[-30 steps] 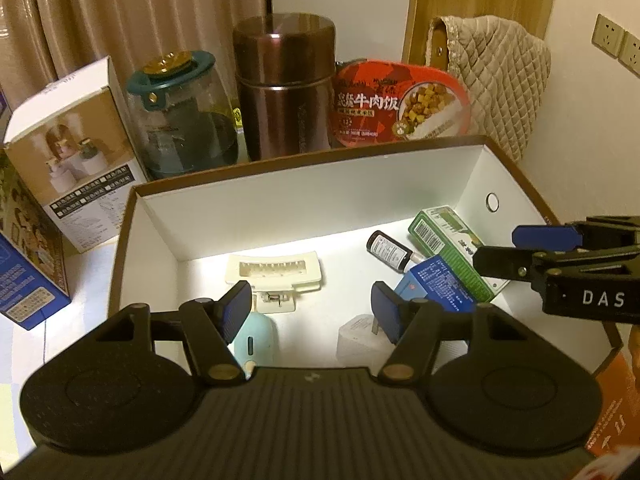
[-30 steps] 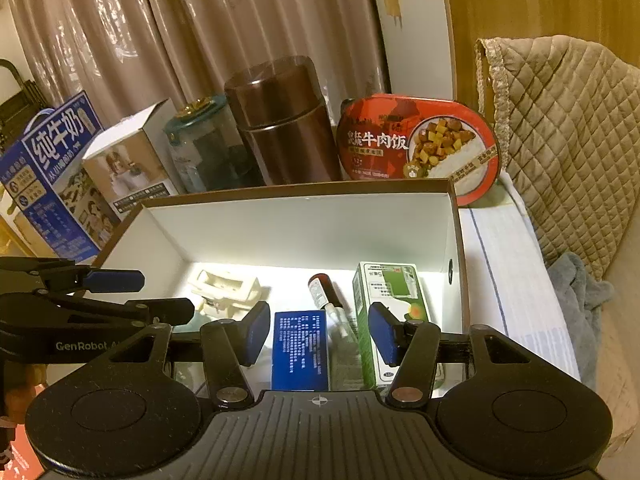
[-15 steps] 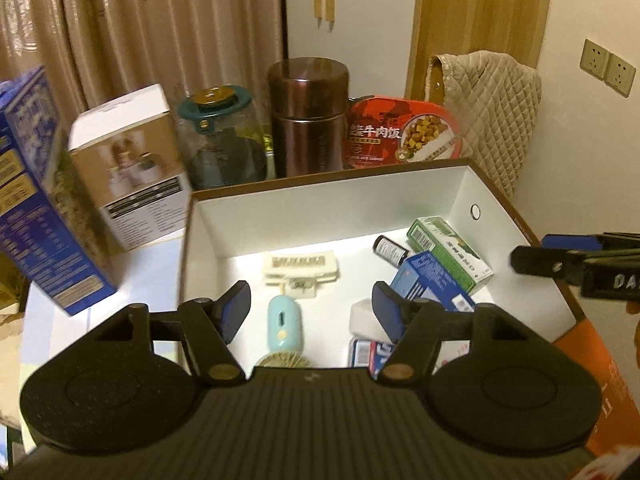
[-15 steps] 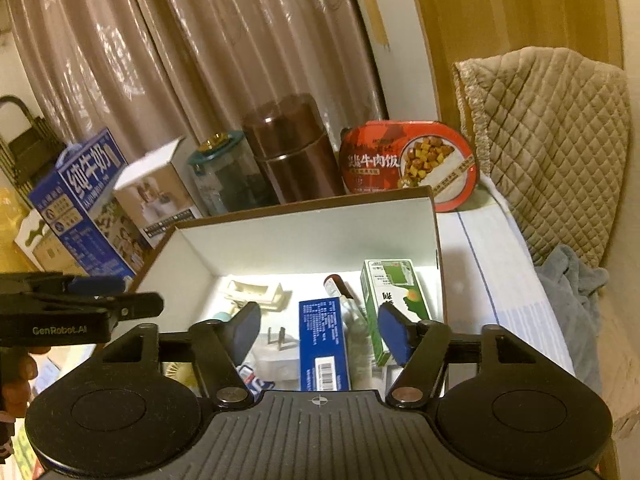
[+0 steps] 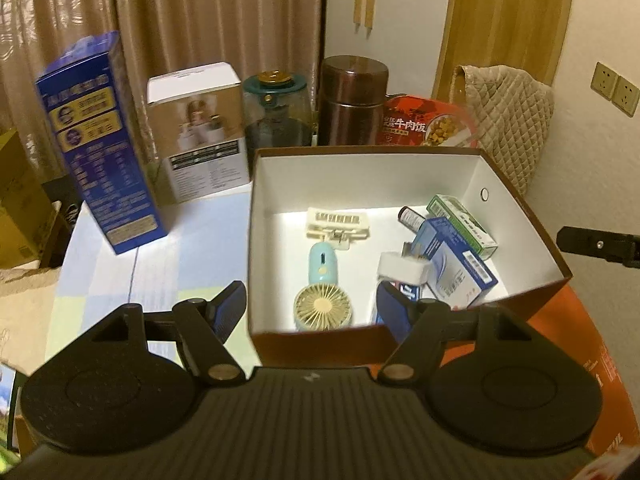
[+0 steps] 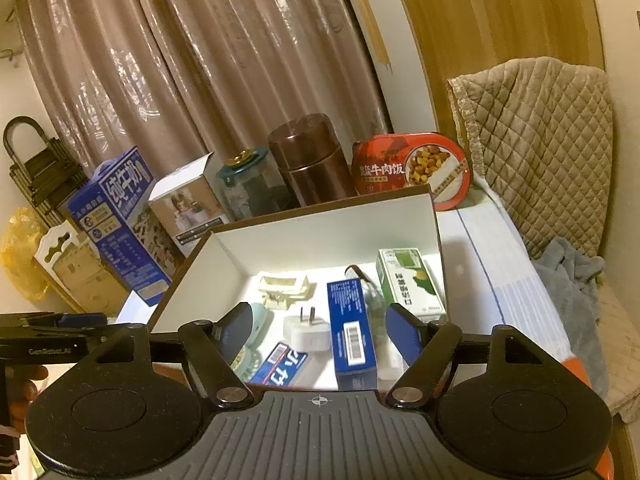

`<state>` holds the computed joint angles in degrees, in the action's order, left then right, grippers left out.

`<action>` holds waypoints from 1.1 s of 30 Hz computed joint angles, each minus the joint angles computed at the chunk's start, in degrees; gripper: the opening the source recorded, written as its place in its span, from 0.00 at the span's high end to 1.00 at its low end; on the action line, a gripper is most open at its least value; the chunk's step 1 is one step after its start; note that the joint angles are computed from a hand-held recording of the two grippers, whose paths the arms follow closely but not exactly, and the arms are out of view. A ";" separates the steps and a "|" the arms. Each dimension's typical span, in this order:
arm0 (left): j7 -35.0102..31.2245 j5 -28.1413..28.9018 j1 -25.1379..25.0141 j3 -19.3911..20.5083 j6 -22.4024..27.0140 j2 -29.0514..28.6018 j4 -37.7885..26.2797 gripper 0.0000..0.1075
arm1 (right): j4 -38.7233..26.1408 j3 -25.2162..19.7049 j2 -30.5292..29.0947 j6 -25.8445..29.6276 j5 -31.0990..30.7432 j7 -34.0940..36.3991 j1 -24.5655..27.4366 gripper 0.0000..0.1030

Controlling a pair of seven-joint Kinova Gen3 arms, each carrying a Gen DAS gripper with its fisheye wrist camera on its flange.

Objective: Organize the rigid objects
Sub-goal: 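Withdraw both grippers from the box back over the mat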

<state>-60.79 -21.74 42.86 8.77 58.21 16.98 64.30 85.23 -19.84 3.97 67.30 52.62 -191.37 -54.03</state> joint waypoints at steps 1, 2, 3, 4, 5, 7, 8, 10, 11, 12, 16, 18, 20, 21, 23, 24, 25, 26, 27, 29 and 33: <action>0.33 0.13 -0.07 -0.08 -0.26 -0.73 0.94 0.36 | 0.16 -0.29 -0.18 0.22 0.17 -0.81 -0.39 0.31; 0.94 0.11 -0.09 -0.11 -0.46 -1.65 2.07 0.36 | 0.23 -0.60 -0.30 0.41 0.31 -1.57 -0.76 0.31; 1.30 0.10 -0.24 0.04 -0.63 -2.23 2.76 0.36 | 0.31 -0.87 -0.40 0.61 0.41 -2.11 -1.07 0.31; 1.58 0.20 -0.49 0.24 -0.78 -2.93 3.58 0.36 | 0.17 -1.20 -0.35 1.19 0.58 -2.61 -1.49 0.31; 1.86 0.34 -0.74 0.52 -0.87 -3.68 4.43 0.36 | -0.01 -1.48 -0.28 1.78 0.74 -2.93 -1.93 0.31; 1.73 1.06 -1.58 1.29 -1.24 -5.08 6.04 0.36 | -0.29 -1.96 -0.15 2.56 0.93 -3.28 -2.82 0.31; 1.39 1.65 -2.10 1.75 -1.58 -6.01 7.17 0.36 | -0.48 -2.15 -0.06 2.91 0.95 -3.38 -3.27 0.31; 1.25 2.06 -2.74 2.55 -1.91 -7.41 8.93 0.36 | -0.90 -2.52 0.18 3.77 0.98 -3.69 -4.27 0.31; 1.17 2.29 -3.03 2.99 -2.00 -8.16 9.85 0.36 | -1.23 -2.72 0.47 4.54 1.27 -3.98 -4.96 0.31; 1.20 2.49 -3.31 3.42 -2.06 -8.79 10.64 0.36 | -1.50 -2.83 0.74 5.24 1.58 -4.33 -5.65 0.31; 1.97 3.22 -4.32 4.95 -2.23 -11.08 13.65 0.36 | -2.49 -2.81 1.79 6.67 1.63 -5.41 -8.20 0.31; 2.37 3.99 -4.97 5.60 -2.40 -12.07 15.10 0.36 | -3.05 -2.71 2.42 7.07 1.25 -5.75 -9.34 0.31; 2.43 5.50 -5.79 6.21 -2.92 -13.21 16.90 0.36 | -3.82 -2.42 3.13 7.53 0.50 -5.89 -10.42 0.31; 2.63 5.78 -6.05 6.55 -2.89 -13.54 17.46 0.36 | -3.97 -2.24 3.38 7.45 0.18 -5.94 -10.90 0.31; 2.85 6.33 -6.48 7.14 -2.83 -14.15 18.68 0.36 | -4.35 -1.90 3.93 7.45 -0.56 -6.05 -11.83 0.31; 3.00 6.51 -6.64 7.42 -2.72 -14.31 19.06 0.36 | -4.52 -1.74 4.21 7.38 -0.96 -5.86 -12.24 0.31; 3.02 6.93 -6.82 7.65 -2.64 -14.60 19.59 0.36 | -4.73 -1.56 4.53 7.39 -1.32 -5.67 -12.65 0.31; 3.01 7.40 -7.02 7.83 -2.68 -14.84 20.16 0.36 | -4.92 -1.37 4.86 7.46 -1.67 -5.67 -13.08 0.31; 3.19 7.62 -7.13 8.05 -2.66 -14.95 20.55 0.36 | -5.08 -1.15 5.13 7.38 -2.06 -5.70 -13.45 0.31; 3.74 7.87 -7.22 8.46 -2.50 -15.21 21.41 0.36 | -4.99 -0.73 5.43 6.63 -2.81 -5.87 -13.95 0.31; 4.35 8.04 -7.15 9.09 -2.09 -15.31 22.79 0.36 | -5.09 -0.02 6.17 4.90 -4.55 -5.52 -14.44 0.31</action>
